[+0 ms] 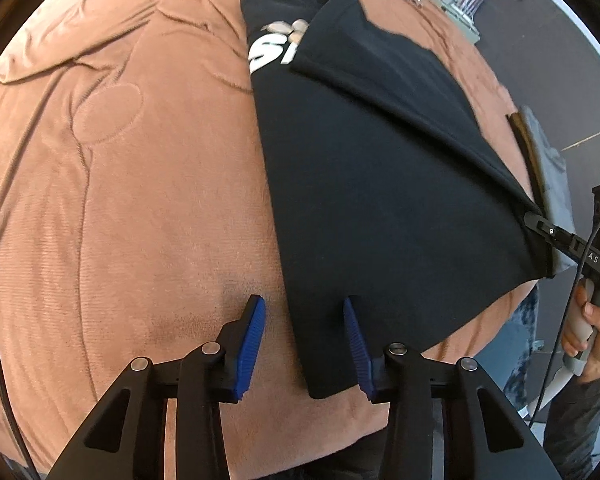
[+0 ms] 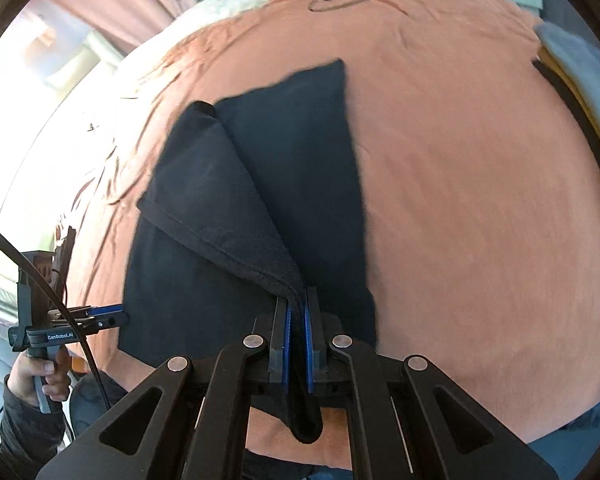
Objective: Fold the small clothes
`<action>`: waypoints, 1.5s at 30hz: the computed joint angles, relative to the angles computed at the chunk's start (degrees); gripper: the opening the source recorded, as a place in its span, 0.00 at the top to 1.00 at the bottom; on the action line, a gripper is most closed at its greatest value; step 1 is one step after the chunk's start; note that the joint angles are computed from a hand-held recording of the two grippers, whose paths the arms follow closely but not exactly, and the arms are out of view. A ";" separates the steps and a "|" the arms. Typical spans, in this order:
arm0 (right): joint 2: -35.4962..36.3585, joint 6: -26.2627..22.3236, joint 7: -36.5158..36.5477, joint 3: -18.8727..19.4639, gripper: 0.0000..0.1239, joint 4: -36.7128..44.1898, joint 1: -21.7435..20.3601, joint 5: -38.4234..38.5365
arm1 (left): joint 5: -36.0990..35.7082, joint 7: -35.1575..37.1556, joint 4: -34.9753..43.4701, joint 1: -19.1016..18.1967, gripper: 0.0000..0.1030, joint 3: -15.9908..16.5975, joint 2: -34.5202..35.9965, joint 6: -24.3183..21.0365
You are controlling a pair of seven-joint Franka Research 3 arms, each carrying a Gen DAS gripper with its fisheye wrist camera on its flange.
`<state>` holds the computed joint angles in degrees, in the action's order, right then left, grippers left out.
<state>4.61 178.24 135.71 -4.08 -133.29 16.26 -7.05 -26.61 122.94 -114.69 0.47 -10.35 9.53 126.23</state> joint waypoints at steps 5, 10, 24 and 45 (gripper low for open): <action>-0.21 -9.48 7.01 -1.65 0.94 2.62 1.29 -10.39 | -1.26 0.86 0.89 0.60 0.59 0.07 0.34 -1.02; -0.84 -18.59 6.82 1.87 0.43 7.71 -0.35 -16.68 | -4.51 2.66 2.06 1.71 0.59 0.24 0.92 -1.19; 17.44 -37.47 -8.33 2.00 0.37 36.01 4.90 -14.99 | -7.28 1.43 8.02 3.26 0.59 -1.21 6.66 -0.01; 28.35 -31.84 -6.78 -5.96 0.48 46.72 4.09 -9.28 | -0.32 -4.81 21.31 3.63 0.60 -3.63 15.83 -2.99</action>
<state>32.96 146.40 128.93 -10.04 -86.57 20.35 -16.33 -26.93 118.14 -93.37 4.10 -13.98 25.35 123.24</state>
